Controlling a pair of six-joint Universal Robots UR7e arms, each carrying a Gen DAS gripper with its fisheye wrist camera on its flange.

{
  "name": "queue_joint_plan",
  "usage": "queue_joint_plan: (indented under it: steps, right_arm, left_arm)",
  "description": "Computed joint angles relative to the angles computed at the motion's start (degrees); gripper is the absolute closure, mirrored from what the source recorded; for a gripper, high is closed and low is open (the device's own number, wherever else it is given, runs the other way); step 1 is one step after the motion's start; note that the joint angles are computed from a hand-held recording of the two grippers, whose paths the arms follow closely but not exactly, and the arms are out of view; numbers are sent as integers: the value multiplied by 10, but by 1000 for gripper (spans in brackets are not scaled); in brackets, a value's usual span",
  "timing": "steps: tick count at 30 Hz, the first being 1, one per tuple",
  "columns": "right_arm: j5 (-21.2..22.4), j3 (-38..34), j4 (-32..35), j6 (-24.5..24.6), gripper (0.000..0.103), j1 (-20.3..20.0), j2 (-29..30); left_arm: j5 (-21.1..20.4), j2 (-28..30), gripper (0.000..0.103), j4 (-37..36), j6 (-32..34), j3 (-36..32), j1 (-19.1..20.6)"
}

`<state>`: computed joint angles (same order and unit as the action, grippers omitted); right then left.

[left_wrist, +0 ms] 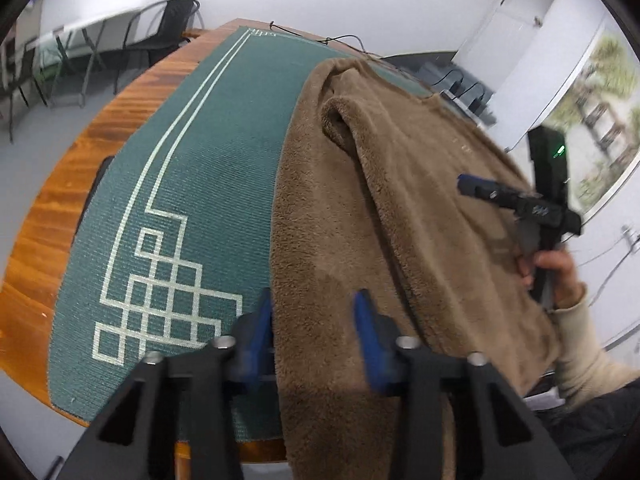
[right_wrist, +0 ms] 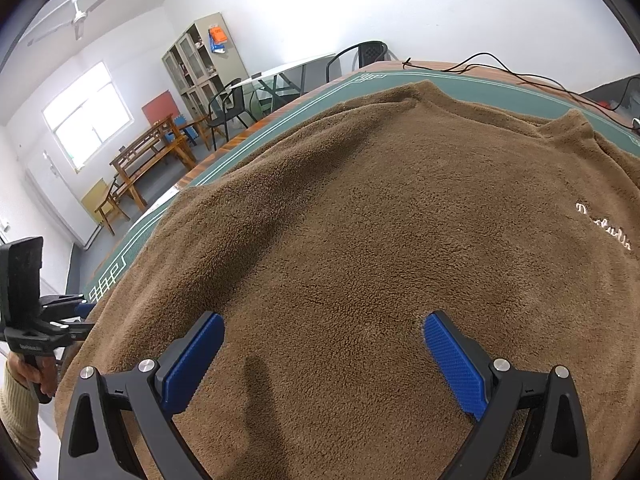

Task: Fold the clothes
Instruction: 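Grasp a sleeve of the fleece with the left gripper, then lift the sleeve with the left gripper and fold it across the body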

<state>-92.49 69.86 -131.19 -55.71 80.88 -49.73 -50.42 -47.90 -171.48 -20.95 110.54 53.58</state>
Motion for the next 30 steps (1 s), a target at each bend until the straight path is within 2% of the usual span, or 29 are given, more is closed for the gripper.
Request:
queue_joint_plan:
  steps: [1,3,9,13,16,20,26,28,30]
  right_arm:
    - [0,0,0,0,1,0,0]
    - [1,0,0,0,1,0,0]
    - [2,-3,2,1,1,0,1]
    - [3,-6,4,2,1,0,2]
    - [4,-6,6,3,1,-1,2]
    - [6,-5,7,3,1,-2,0]
    - [6,-6,9,2,1,-2,0]
    - [6,-8,12,3,1,-3,0]
    - [6,-9,13,3,1,-3,1]
  left_arm:
    - [-2,1,93,8,-5,-3,-1]
    - [12,5,93,19,-17,-6,-7]
    - [115,-5,94,27,3,-18,-42]
    - [214,-14,94,31,40,-40,-60]
    - [268,-23,94,3,66,-51,-62]
    - [329,-23,94,-62,132,-73,-62]
    - [361,-11,94,-138,223,-133,-35]
    - [365,-3,94,-136,232,-155,-22]
    - [357,1,94,-103,207,-176,-5]
